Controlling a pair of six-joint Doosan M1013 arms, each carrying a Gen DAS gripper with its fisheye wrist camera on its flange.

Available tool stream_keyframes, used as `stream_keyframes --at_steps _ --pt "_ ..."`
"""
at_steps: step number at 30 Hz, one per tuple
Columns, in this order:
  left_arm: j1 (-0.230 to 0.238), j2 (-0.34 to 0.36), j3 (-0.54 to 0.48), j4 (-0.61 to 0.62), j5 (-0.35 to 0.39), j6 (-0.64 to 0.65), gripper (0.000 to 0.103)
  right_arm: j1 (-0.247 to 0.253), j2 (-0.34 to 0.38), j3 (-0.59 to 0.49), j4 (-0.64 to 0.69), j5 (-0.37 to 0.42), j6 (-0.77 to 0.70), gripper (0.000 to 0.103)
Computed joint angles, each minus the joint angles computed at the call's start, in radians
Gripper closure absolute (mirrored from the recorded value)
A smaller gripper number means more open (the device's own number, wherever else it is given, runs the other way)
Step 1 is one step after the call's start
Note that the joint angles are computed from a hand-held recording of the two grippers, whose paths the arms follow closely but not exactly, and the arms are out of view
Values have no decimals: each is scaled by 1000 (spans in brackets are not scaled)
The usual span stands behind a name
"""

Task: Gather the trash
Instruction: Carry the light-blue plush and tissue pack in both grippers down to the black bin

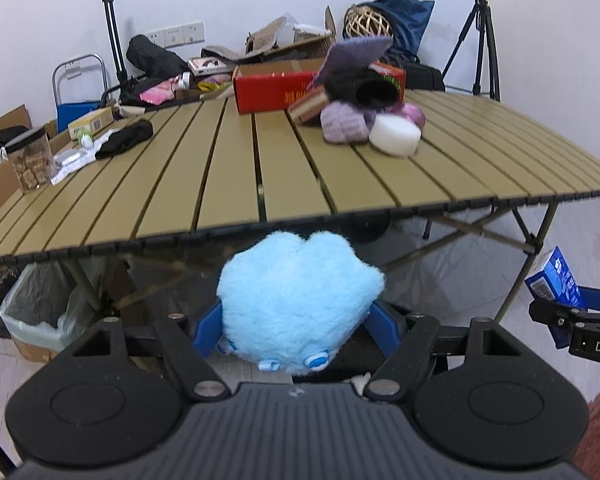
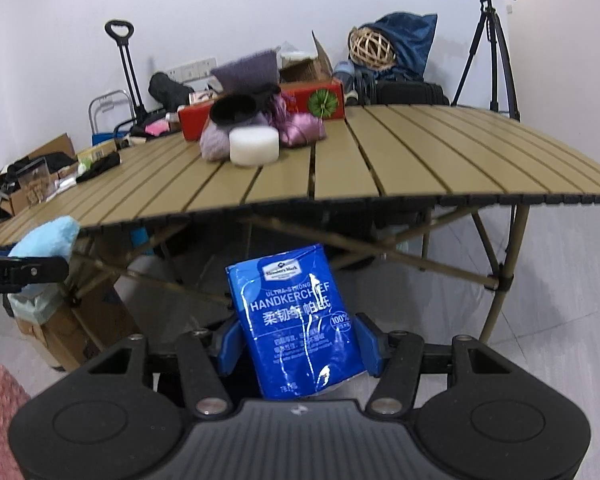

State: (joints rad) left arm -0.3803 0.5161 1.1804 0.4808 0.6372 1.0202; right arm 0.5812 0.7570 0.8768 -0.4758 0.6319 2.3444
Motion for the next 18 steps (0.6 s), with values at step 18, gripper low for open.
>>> stream_keyframes --at_steps 18 --pt "0 7 64 -76 104 67 28 5 23 -13 157 131 -127 46"
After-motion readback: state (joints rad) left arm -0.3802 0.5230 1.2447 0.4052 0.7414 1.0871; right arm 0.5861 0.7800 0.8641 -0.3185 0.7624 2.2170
